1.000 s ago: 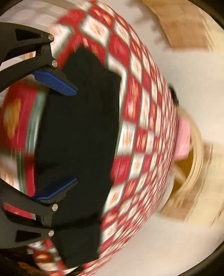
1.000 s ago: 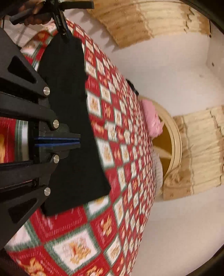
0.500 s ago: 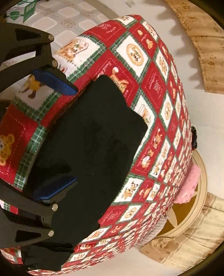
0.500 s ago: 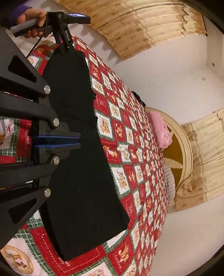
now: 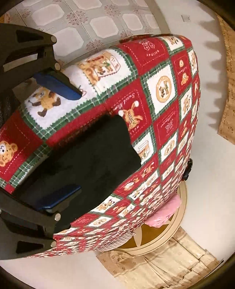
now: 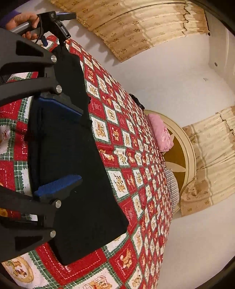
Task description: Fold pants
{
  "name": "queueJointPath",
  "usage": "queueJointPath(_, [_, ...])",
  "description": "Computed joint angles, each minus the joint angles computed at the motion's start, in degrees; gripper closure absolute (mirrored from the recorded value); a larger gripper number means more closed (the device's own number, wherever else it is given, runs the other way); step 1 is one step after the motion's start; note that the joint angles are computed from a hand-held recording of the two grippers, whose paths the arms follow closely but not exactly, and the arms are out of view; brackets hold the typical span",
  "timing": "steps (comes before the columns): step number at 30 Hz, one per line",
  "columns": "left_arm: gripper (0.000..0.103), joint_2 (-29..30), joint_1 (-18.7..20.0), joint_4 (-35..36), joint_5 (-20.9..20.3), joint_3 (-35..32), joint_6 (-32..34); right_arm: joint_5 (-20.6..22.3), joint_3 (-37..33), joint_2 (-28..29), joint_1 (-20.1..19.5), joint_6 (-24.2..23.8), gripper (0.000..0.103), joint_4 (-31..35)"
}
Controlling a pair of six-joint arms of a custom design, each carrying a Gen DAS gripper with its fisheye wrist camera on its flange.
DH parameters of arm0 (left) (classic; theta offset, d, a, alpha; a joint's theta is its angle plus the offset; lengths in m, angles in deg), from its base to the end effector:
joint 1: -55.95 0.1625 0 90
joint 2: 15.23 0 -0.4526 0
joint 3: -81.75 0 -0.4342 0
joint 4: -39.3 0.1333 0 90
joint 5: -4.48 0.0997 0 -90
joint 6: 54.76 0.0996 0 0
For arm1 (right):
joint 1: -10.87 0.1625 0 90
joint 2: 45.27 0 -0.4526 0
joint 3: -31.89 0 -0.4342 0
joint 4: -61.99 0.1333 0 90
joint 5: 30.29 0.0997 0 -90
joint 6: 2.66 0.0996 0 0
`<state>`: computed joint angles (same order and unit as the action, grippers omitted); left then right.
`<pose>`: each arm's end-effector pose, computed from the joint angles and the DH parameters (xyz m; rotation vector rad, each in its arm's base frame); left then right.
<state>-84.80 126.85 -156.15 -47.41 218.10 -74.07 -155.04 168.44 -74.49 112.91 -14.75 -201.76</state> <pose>0.0348 -0.4946 0.1887 -0.3087 2.5088 -1.1166 0.1542 -0.3562 0.0276 0.0189 -2.2190 1.4228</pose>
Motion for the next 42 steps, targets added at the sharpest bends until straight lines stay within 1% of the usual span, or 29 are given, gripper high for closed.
queueJointPath(1, [0.008,0.43,-0.27,-0.34,0.25,-0.14,0.85,0.22,0.11,-0.10,-0.16,0.28,0.035,0.15])
queueJointPath(3, [0.008,1.01,0.30,0.14,-2.52,-1.03,2.18,0.38,0.36,-0.39,-0.38,0.71,0.035,0.44])
queueJointPath(4, [0.008,1.57,0.45,0.36,-2.76,-1.58,1.62,0.33,0.40,-0.50,-0.36,0.72,0.035,0.48])
queueJointPath(6, [0.009,2.89,0.27,-1.96,-1.64,-2.14,2.05,0.67,0.46,-0.47,-0.45,0.47,0.035,0.20])
queueJointPath(7, [0.016,3.40,0.20,-2.07,-1.22,-2.69,2.05,0.70,0.43,-0.46,-0.38,0.29,0.035,0.02])
queueJointPath(8, [0.026,3.51,0.11,-2.06,-1.41,-2.92,1.84,0.65,0.39,-0.43,-0.30,-0.06,0.035,-0.33])
queueJointPath(10, [0.033,3.63,0.62,-1.76,-3.83,-3.54,0.60,0.45,0.31,-0.40,-0.24,-0.41,0.035,-0.62])
queueJointPath(12, [0.033,4.12,1.00,-1.73,-5.72,-4.02,-0.07,0.40,0.46,-0.47,-0.41,0.07,0.035,-0.65])
queueJointPath(15, [0.033,5.38,0.79,-3.81,-4.91,-4.14,0.79,0.88,0.90,-0.67,-0.96,1.65,0.035,-0.40])
queueJointPath(16, [0.041,5.52,0.68,-3.87,-4.36,-4.22,0.99,0.83,1.00,-0.74,-1.07,1.92,0.035,-0.34])
queueJointPath(17, [0.063,5.52,0.49,-3.48,-3.21,-4.30,0.77,0.58,1.03,-0.80,-1.04,2.06,0.035,-0.39])
queueJointPath(18, [0.077,5.30,0.80,-3.01,-3.38,-4.39,0.56,0.40,1.08,-0.88,-1.01,2.10,0.035,-0.49])
queueJointPath(19, [0.086,4.76,1.83,-2.17,-5.94,-4.53,0.44,0.28,1.15,-1.04,-0.96,2.10,0.035,-0.67])
queueJointPath(20, [0.087,4.48,2.45,-2.00,-7.50,-4.53,0.47,0.24,1.19,-1.11,-0.94,2.07,0.035,-0.85])
queueJointPath(21, [0.087,4.47,2.43,-2.52,-7.64,-4.34,1.43,0.17,1.21,-1.14,-0.92,2.08,0.035,-1.01])
queueJointPath(25, [0.090,5.52,-0.48,-5.14,-3.14,-3.74,8.05,0.18,1.60,-1.47,-1.61,4.02,0.035,-0.45])
queueJointPath(27, [0.090,5.92,-2.90,-8.02,-1.62,-3.23,12.99,0.76,2.08,-1.69,-2.13,4.99,0.035,-0.49])
queueJointPath(29, [0.090,6.42,-5.11,-10.11,-1.53,-3.02,18.70,1.70,2.59,-2.06,-2.93,5.86,0.035,-0.54])
queueJointPath(31, [0.090,7.95,-8.55,-14.49,-0.68,-2.16,26.51,2.40,3.09,-2.55,-3.68,6.63,0.035,-0.32])
queueJointPath(33, [0.090,9.32,-11.51,-18.40,-3.49,-1.05,33.41,3.33,3.76,-3.00,-4.69,7.17,0.035,-0.81])
queueJointPath(34, [0.090,10.17,-13.23,-19.86,-6.19,-0.35,37.07,3.95,4.14,-3.36,-5.35,7.17,0.035,-0.93])
queueJointPath(36, [0.090,11.97,-15.65,-21.14,-9.89,0.32,41.25,5.67,5.21,-4.26,-7.04,7.55,0.035,-1.31])
queueJointPath(37, [0.090,13.23,-16.91,-20.97,-12.46,0.39,42.79,6.31,5.60,-4.60,-7.66,7.74,0.035,-1.58])
queueJointPath(40, [0.090,16.59,-18.92,-18.55,-17.98,-0.11,43.62,8.15,7.40,-5.90,-10.53,8.67,0.035,-3.46])
queueJointPath(42, [0.090,19.42,-20.06,-17.35,-19.38,-0.64,44.71,10.16,8.68,-6.22,-12.41,9.62,0.035,-5.23])
